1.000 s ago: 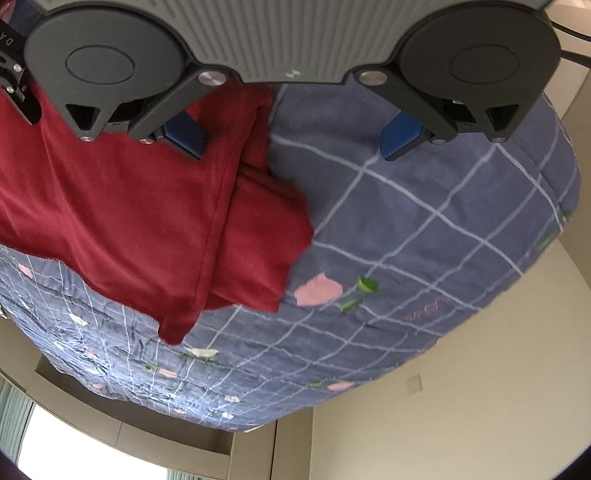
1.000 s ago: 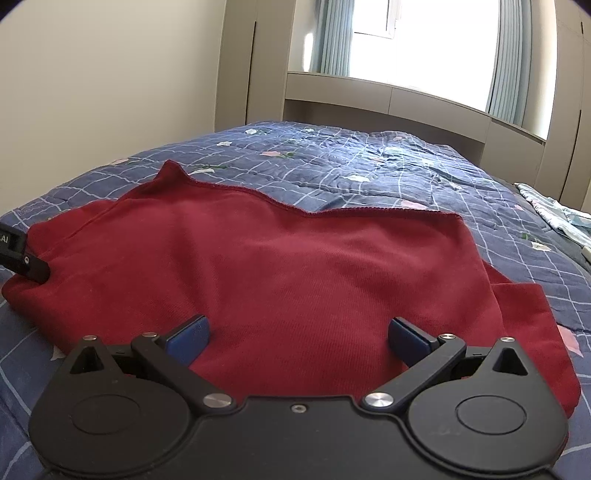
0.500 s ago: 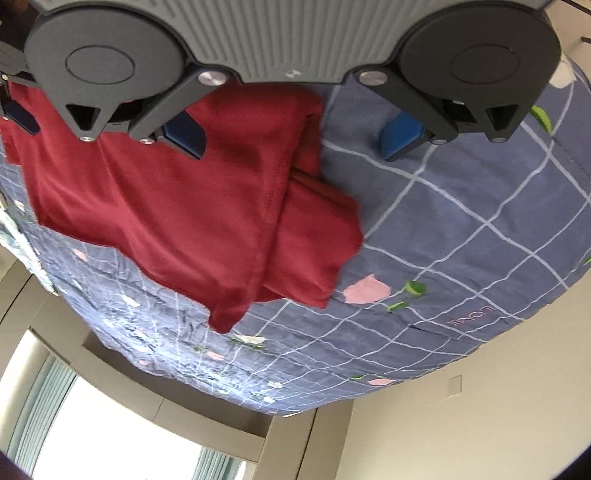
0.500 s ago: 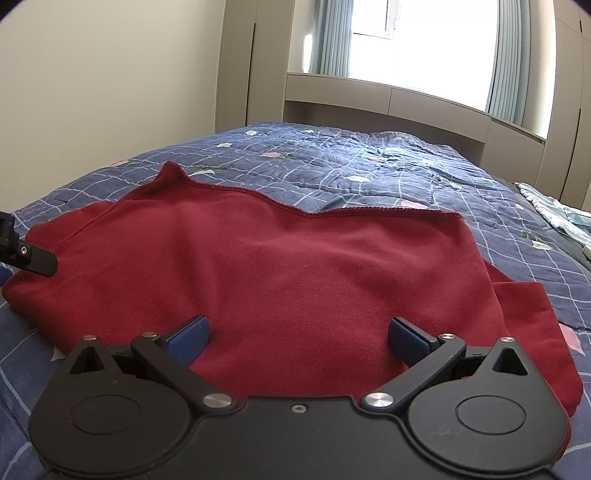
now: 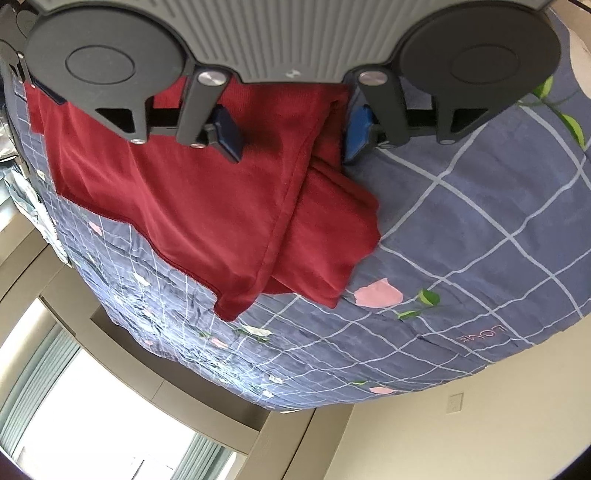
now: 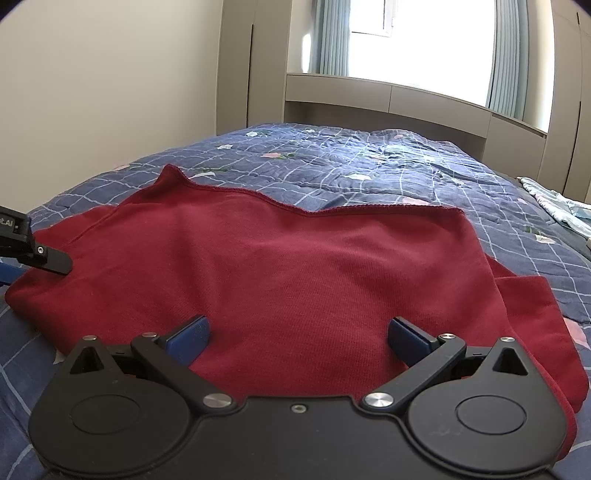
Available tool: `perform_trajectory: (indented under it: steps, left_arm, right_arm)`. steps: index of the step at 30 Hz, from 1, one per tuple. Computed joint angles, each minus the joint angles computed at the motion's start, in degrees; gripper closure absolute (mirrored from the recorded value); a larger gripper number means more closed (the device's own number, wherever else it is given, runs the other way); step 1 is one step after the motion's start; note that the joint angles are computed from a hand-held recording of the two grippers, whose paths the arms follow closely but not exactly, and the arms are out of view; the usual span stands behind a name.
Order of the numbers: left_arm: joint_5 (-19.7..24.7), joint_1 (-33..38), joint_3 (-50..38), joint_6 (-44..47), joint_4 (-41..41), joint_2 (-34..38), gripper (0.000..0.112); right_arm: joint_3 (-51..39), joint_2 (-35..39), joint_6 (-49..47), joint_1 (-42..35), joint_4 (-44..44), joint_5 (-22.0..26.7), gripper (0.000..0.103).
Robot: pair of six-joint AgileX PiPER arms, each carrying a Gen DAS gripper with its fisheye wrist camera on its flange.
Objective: Fold small clothes
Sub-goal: 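Close the left gripper on the red sweater fold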
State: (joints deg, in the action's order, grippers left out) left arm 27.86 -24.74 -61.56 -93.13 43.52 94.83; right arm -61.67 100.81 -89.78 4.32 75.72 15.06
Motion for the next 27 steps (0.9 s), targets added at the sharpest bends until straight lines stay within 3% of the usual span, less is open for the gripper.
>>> perform_trajectory:
  steps: [4, 8, 13, 15, 21, 27]
  left_arm:
    - [2.11, -0.01, -2.43, 2.87, -1.53, 1.55, 0.042]
    - [3.34, -0.39, -3.36, 0.17, -0.12, 2.51, 0.045]
    - [8.83, -2.68, -5.84, -1.35, 2.47, 3.89, 0.075]
    - [9.39, -2.91, -6.30, -0.90, 2.47, 3.80, 0.093]
    - [18.05, -5.68, -13.81, 5.10, 1.37, 6.72, 0.098]
    - [22.50, -7.43, -18.16, 8.80, 1.29, 7.42, 0.099]
  right_arm:
    - [-0.14, 0.11, -0.29, -0.42, 0.37, 0.63, 0.001]
    - [0.04, 0.06, -1.36, -0.58, 1.54, 0.84, 0.001]
    - [0.09, 0.06, -1.89, -1.01, 2.12, 1.47, 0.001]
    - [0.07, 0.05, -1.79, -1.13, 2.06, 1.66, 0.001]
    - [-0.19, 0.08, -0.47, -1.18, 0.69, 1.70, 0.001]
    - [-1.34, 0.19, 3.33, -2.12, -1.99, 3.85, 0.001]
